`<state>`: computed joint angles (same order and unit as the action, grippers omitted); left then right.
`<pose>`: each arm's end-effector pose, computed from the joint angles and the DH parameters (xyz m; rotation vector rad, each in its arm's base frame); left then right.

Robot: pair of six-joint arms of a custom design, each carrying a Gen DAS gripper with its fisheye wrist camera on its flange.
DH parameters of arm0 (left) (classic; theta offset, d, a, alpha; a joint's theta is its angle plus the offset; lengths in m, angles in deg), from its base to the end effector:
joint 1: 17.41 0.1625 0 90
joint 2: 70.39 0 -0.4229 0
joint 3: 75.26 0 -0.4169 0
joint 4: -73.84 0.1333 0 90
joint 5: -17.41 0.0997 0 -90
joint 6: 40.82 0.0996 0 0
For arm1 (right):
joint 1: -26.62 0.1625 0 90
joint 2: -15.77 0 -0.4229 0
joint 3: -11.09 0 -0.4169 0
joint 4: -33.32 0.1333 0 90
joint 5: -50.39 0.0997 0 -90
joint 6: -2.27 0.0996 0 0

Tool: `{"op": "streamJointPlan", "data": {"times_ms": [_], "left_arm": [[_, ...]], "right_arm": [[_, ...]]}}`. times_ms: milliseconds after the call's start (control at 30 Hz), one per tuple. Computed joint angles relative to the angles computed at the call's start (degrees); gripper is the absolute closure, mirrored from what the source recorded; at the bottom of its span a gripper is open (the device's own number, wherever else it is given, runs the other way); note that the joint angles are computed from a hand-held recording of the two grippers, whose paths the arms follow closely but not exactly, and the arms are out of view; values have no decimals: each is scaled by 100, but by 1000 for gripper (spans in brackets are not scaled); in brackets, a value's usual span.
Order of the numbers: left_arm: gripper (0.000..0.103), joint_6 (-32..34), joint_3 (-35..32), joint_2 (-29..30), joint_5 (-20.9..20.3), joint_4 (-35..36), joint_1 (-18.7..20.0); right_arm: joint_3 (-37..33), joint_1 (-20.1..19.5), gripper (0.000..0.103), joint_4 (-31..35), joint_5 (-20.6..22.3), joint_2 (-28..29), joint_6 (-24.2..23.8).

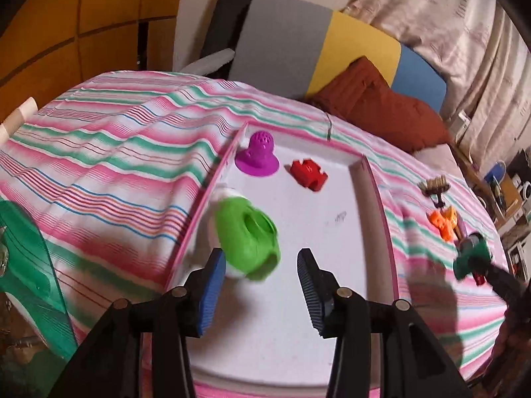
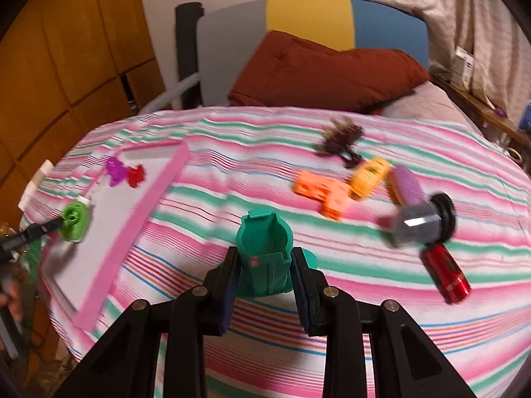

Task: Organize rigid objects
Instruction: 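Carry the teal cup into the tray and open the right tool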

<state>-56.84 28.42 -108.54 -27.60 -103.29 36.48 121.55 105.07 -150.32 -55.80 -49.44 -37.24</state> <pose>-0.2031 -0.6241 0.0155 0.2374 2.4525 -0.8679 -0.0185 -0.6174 0.2614 0.4324 -2.3741 0.8288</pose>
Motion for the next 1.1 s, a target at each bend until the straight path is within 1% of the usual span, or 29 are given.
{"op": "streamJointPlan", "data": {"times_ms": [167,233,333,433,633,700,733,800,833,900,1100], "left_arm": [[71,113,-53,42,-94,92,46],[73,139,-125,69,-102,153,72],[75,369,-288,163,-121,137,112],[76,463,-467,236,-227,226,175],[76,699,-873,477,-127,217,259],[76,527,-950,469,-93,355,289],[75,418,-901,412,-197,329,303],[62,318,-641,263,-531,-25,311],[61,279,-548,224,-563,-135,297],[61,185,-326,148,-596,-332,249],[61,-7,111,-18,-666,-407,128]], "right_arm": [[-166,277,72,228,199,170,153],[-265,400,72,276,221,290,146],[-372,534,72,311,235,440,106],[-458,646,72,349,242,564,72],[-691,756,72,519,265,795,140],[-852,786,72,704,270,901,258],[-908,792,72,782,287,932,296],[-1048,827,72,867,267,1046,327],[-1139,855,72,898,240,1134,315],[-1277,903,72,925,193,1280,273],[-1780,1044,72,1032,-115,1777,57]]}}
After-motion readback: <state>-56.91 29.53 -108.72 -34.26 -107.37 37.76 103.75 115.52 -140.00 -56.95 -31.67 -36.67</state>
